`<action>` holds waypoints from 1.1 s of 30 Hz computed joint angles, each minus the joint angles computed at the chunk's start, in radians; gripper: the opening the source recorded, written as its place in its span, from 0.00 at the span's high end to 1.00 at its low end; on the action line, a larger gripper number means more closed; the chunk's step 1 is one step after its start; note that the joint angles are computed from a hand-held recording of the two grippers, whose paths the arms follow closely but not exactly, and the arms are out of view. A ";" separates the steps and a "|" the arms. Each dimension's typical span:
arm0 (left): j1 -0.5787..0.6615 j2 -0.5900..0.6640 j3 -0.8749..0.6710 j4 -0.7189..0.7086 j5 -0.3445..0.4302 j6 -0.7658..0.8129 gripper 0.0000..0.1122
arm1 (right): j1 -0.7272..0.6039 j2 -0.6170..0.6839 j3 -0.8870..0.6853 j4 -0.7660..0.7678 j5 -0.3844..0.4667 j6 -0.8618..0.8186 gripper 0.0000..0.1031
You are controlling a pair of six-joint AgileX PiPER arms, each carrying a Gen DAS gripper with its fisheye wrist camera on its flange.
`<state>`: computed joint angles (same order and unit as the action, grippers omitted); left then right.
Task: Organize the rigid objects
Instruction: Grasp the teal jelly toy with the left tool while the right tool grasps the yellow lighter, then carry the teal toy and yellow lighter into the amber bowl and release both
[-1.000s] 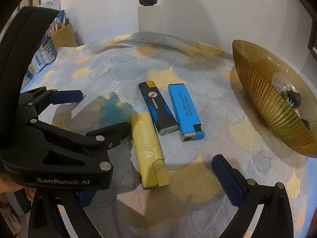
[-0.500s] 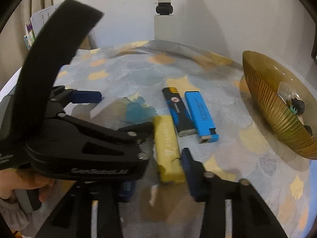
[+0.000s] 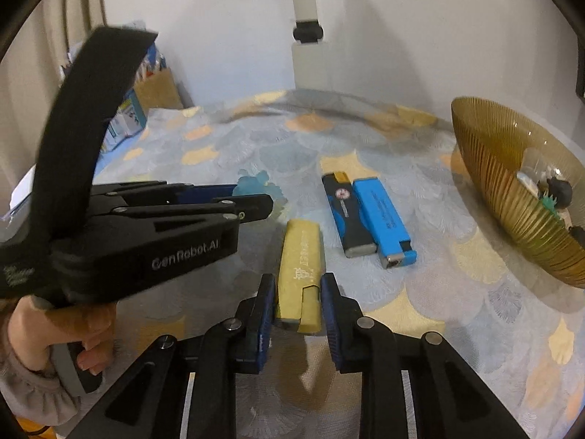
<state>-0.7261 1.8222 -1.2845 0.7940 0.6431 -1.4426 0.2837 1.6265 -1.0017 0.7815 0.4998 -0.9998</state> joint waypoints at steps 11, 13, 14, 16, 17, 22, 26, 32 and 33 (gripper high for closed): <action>-0.023 -0.018 0.033 0.116 -0.008 -0.129 0.78 | -0.066 -0.098 0.103 0.331 0.009 -0.331 0.77; -0.019 -0.018 0.034 0.115 -0.018 -0.134 0.78 | -0.075 -0.113 0.117 0.368 0.007 -0.361 0.78; -0.018 -0.023 0.042 0.121 -0.022 -0.146 0.78 | -0.082 -0.122 0.126 0.394 0.006 -0.382 0.78; -0.022 -0.031 0.054 0.131 -0.019 -0.168 0.78 | -0.107 -0.140 0.147 0.469 0.025 -0.449 0.80; -0.021 -0.032 0.055 0.130 -0.018 -0.172 0.78 | -0.122 -0.150 0.158 0.506 0.037 -0.484 0.81; -0.023 -0.030 0.054 0.129 -0.009 -0.186 0.78 | -0.171 -0.183 0.194 0.636 0.076 -0.599 0.89; -0.026 -0.027 0.052 0.143 -0.002 -0.198 0.78 | -0.197 -0.196 0.210 0.680 0.101 -0.629 0.89; -0.041 -0.030 0.056 0.177 0.018 -0.227 0.78 | -0.261 -0.188 0.226 0.757 0.181 -0.688 0.89; -0.043 -0.032 0.060 0.188 0.017 -0.236 0.78 | -0.271 -0.191 0.231 0.770 0.194 -0.700 0.89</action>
